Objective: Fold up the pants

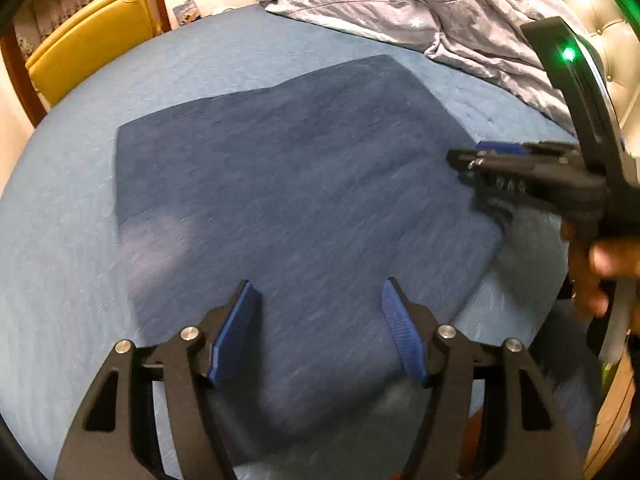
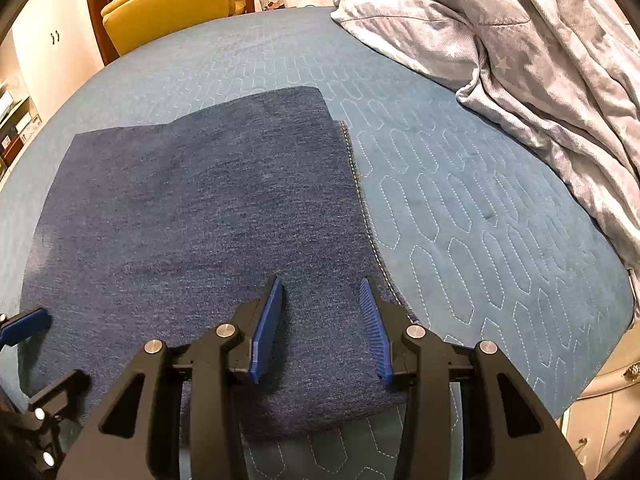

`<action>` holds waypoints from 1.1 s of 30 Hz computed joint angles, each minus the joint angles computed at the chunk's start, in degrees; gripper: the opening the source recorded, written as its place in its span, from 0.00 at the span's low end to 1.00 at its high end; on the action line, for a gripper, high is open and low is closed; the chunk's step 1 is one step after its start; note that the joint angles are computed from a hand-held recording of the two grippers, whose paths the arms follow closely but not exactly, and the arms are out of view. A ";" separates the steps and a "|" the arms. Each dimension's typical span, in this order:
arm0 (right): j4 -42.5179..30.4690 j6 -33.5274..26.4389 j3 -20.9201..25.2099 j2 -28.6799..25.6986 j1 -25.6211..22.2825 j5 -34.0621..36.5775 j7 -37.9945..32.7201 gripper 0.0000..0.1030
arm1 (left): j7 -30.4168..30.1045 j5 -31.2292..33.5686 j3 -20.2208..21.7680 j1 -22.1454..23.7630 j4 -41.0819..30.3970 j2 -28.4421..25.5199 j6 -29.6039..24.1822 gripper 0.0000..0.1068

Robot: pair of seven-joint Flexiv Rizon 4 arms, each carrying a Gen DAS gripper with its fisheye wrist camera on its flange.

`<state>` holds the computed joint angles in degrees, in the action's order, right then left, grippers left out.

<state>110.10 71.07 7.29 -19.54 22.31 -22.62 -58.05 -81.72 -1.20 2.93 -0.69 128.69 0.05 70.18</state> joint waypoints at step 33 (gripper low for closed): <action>8.77 -6.88 2.03 12.79 -2.30 -4.28 12.11 0.54 | 2.15 -6.92 -2.81 -2.99 -23.95 -17.14 -3.09 0.63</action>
<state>118.87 64.19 9.33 -6.76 20.02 -26.89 -45.94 -79.57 -8.12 0.11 -3.68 104.74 -17.09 67.09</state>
